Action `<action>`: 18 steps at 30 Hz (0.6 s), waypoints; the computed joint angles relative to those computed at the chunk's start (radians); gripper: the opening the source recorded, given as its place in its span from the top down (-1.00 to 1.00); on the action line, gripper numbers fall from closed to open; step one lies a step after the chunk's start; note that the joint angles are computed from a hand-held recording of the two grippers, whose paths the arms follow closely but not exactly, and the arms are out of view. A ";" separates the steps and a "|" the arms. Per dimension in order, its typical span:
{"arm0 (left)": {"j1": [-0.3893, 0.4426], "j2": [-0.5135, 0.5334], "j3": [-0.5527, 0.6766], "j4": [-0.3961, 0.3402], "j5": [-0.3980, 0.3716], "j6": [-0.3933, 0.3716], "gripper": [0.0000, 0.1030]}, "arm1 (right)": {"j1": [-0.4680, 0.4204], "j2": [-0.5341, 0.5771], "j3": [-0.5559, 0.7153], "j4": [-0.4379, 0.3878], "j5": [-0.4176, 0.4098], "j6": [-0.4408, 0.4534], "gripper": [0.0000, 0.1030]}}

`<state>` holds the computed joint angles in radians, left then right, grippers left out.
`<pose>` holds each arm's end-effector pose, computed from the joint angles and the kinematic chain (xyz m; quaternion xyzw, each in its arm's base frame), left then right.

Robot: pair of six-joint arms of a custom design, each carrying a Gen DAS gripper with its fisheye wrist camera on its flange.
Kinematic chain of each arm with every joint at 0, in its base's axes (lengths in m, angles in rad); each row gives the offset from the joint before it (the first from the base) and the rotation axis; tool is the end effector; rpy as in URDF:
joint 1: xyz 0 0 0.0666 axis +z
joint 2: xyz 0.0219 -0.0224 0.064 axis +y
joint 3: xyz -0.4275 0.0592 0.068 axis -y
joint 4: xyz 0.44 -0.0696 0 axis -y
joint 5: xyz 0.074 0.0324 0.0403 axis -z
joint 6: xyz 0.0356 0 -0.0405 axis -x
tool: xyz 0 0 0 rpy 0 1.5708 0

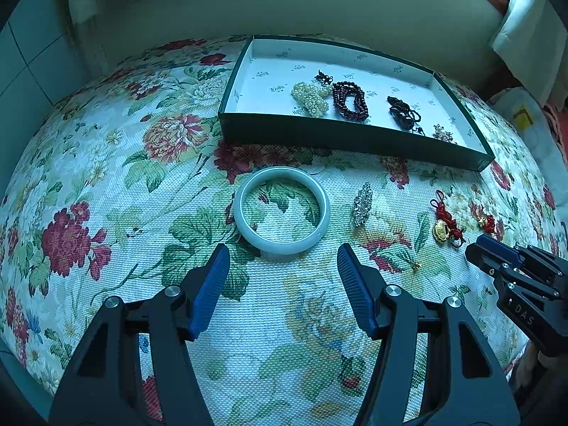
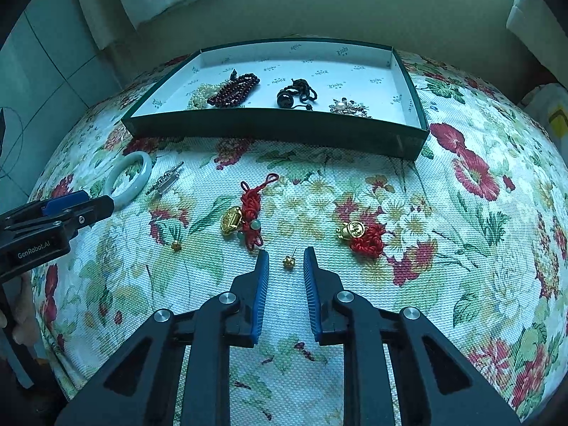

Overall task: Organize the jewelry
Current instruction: 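Close the right gripper on the small gold bead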

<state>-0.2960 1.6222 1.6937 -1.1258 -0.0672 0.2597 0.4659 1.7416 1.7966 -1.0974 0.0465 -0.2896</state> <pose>0.5789 -0.1744 0.4901 0.0090 0.9663 -0.0388 0.2544 0.5870 0.2928 0.4698 -0.0789 0.9618 0.0754 0.2509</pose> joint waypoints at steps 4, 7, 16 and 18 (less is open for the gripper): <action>0.003 0.001 -0.002 0.002 0.004 -0.003 -0.21 | 0.001 0.002 0.000 0.003 0.010 0.003 0.73; 0.003 0.001 -0.004 0.003 0.004 -0.003 -0.21 | 0.002 0.001 -0.001 0.003 0.019 0.005 0.84; 0.015 0.011 0.000 0.015 0.008 0.000 -0.21 | 0.001 -0.010 -0.011 0.021 0.020 0.006 0.86; 0.016 0.022 0.013 0.016 0.005 -0.003 -0.22 | 0.001 -0.011 -0.011 0.025 0.023 0.009 0.86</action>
